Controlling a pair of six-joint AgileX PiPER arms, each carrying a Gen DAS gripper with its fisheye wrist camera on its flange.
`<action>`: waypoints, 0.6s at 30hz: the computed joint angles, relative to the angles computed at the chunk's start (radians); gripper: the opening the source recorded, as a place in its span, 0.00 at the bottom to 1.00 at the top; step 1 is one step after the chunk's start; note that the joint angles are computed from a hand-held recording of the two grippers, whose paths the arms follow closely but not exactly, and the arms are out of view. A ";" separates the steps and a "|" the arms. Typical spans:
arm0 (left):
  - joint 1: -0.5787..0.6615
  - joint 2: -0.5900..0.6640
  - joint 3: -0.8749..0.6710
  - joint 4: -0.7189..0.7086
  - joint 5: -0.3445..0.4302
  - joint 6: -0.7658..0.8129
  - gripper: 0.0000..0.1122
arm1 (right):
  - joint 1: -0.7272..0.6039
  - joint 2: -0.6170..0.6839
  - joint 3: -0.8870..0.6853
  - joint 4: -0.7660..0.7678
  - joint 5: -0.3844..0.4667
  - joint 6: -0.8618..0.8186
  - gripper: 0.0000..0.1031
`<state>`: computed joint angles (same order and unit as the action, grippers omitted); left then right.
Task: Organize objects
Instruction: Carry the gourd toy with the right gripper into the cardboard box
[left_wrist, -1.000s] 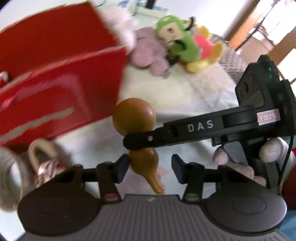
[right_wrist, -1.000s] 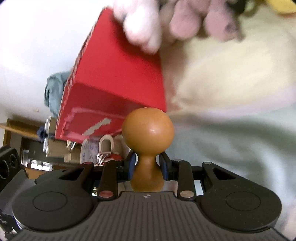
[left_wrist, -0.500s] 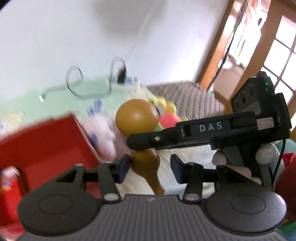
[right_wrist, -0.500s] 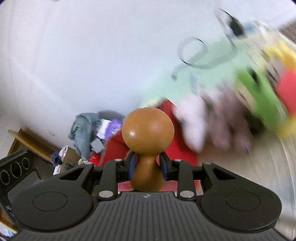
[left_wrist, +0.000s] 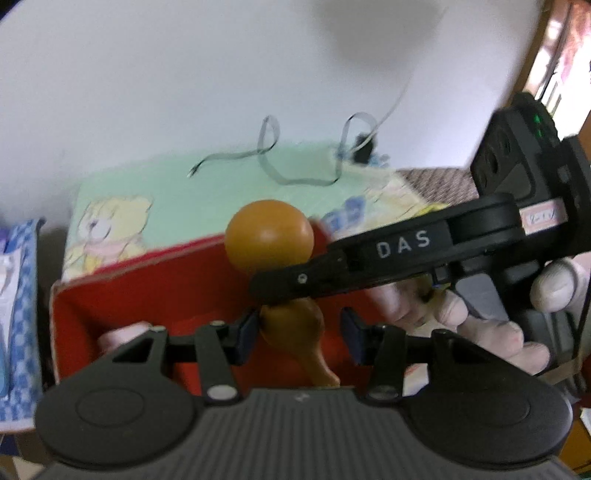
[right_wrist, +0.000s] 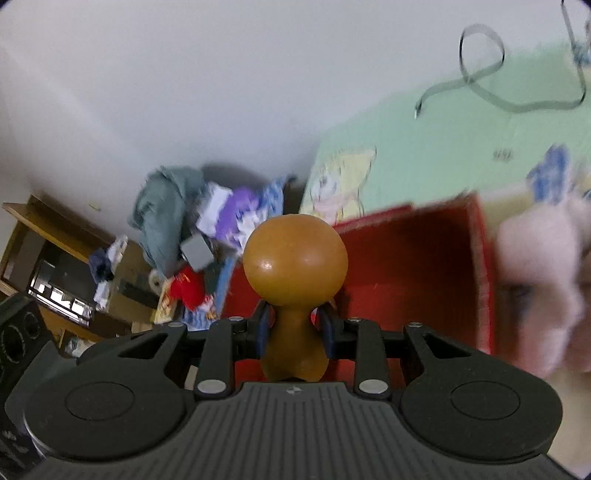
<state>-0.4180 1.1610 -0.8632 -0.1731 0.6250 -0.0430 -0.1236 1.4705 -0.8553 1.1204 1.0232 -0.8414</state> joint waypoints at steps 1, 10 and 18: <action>0.033 0.017 0.007 -0.028 0.003 0.046 0.44 | 0.034 0.014 -0.006 -0.019 -0.029 0.027 0.30; 0.155 0.173 0.032 -0.005 -0.012 0.166 0.49 | 0.274 0.179 -0.113 -0.228 -0.208 0.298 0.30; 0.180 0.169 0.080 0.189 -0.025 0.074 0.47 | 0.340 0.279 -0.221 -0.367 -0.175 0.479 0.30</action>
